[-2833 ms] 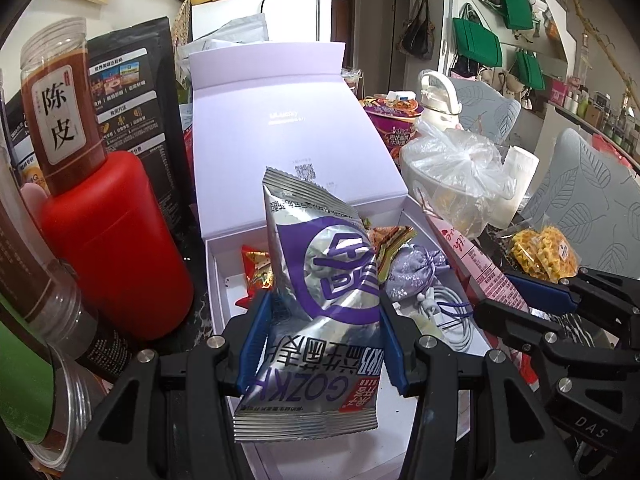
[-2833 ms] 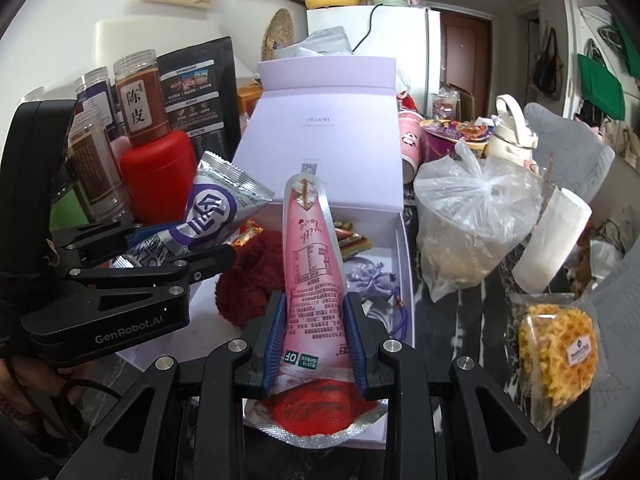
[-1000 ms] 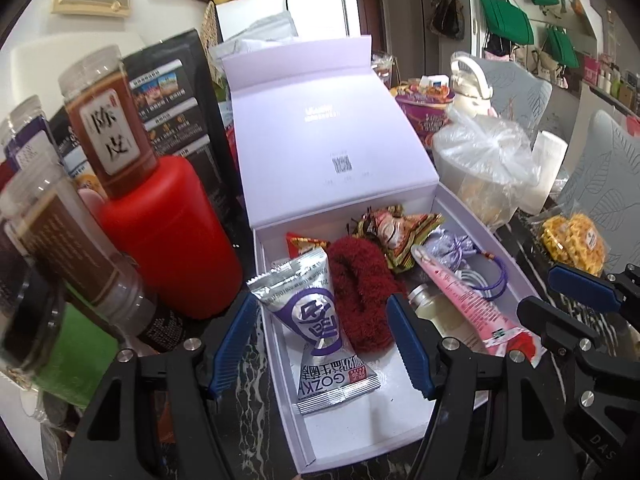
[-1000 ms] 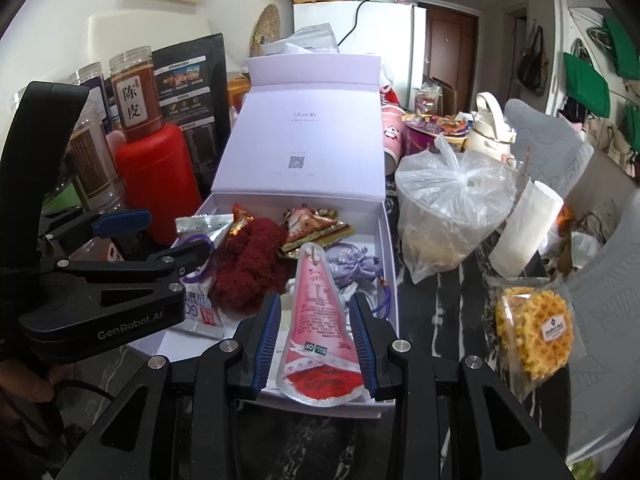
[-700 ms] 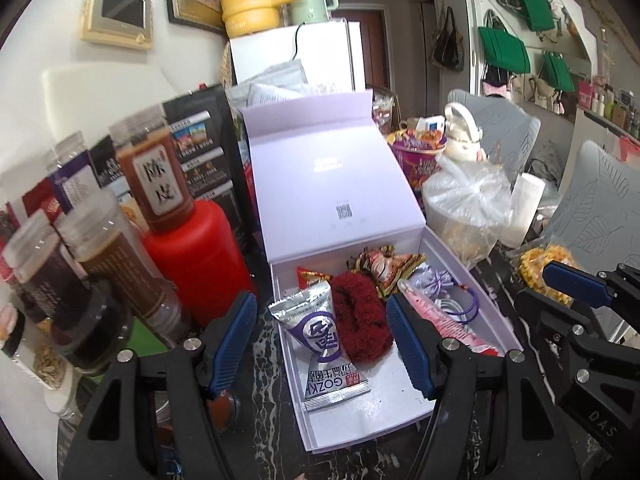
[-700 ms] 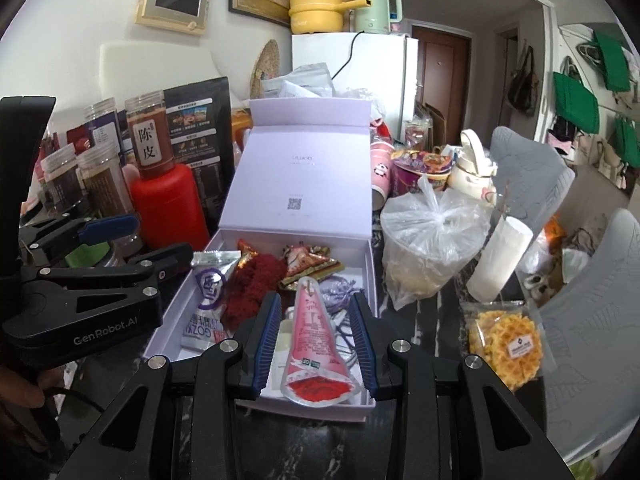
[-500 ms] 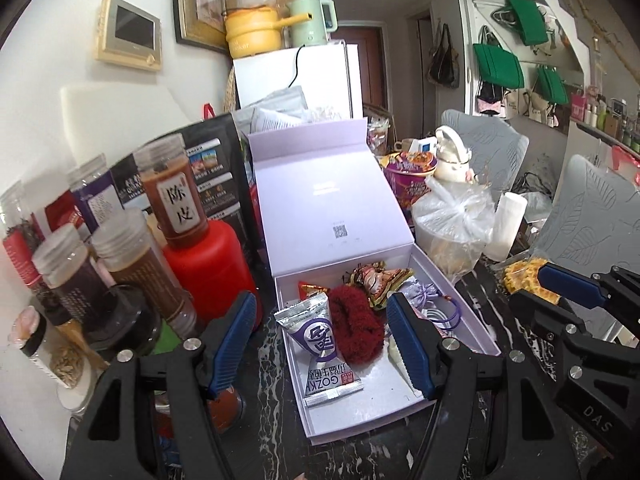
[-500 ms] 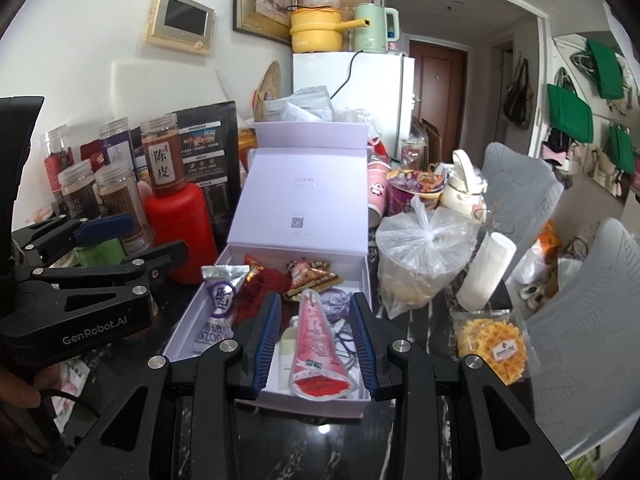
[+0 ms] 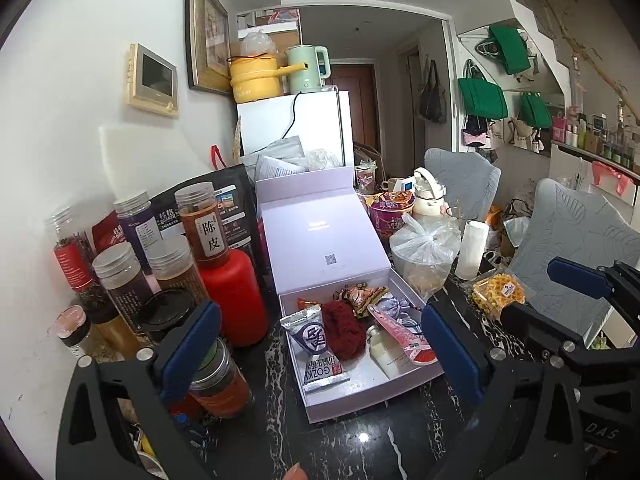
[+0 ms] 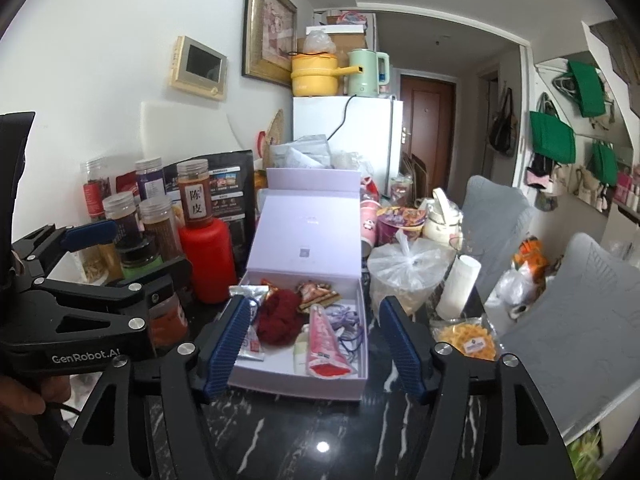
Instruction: Organize soft objects
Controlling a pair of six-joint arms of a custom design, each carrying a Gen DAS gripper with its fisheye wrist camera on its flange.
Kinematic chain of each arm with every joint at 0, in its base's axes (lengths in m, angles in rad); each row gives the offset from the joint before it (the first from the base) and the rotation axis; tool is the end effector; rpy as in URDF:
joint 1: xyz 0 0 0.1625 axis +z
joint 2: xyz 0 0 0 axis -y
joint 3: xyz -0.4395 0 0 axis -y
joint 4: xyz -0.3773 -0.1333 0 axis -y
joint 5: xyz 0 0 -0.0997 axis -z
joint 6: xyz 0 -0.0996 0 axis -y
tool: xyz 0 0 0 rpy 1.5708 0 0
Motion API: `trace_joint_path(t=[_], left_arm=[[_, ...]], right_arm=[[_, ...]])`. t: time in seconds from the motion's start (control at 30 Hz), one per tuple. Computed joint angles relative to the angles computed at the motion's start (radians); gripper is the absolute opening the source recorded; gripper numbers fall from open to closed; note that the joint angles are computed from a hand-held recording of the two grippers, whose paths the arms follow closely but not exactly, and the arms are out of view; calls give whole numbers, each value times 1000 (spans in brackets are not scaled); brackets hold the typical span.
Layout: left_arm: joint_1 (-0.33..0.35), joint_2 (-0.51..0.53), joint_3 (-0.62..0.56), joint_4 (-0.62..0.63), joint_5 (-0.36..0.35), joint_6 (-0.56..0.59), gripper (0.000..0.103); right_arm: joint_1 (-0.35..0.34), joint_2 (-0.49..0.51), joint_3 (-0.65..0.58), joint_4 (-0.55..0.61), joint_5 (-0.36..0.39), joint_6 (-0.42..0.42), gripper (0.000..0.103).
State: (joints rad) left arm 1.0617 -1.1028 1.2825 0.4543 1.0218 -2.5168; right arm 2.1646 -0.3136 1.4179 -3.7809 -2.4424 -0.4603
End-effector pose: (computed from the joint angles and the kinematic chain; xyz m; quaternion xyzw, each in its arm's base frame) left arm -0.1204 -0.5958 0.3567 0.3580 0.7902 -0.4198 0.2666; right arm 0.4332 -0.5398 0.0215 0.1964 -0.7783 0.4990 0.3267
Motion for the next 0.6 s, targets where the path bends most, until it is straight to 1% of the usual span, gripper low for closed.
trace_joint_path(t=[0.07,0.17,0.3,0.4,0.6], left_arm=[[-4,-23,26,-1,1,-8,102],[-7,-53,64,-2,-5,-25,102],[-8,-82,111,-12,-19,-31,102],[-11,-98,142,-19,-39,-33,102],[-7,-115,184,-9,-46,-55,102]], right_arm=[[14,0,16,-19,-9,5,70],[26,-1,41,-37,-22,20,73],[43,3,71,-46,-50,46,74],[48,2,97,-48,-57,76,74],[57,3,137,-43,-81,133,74]])
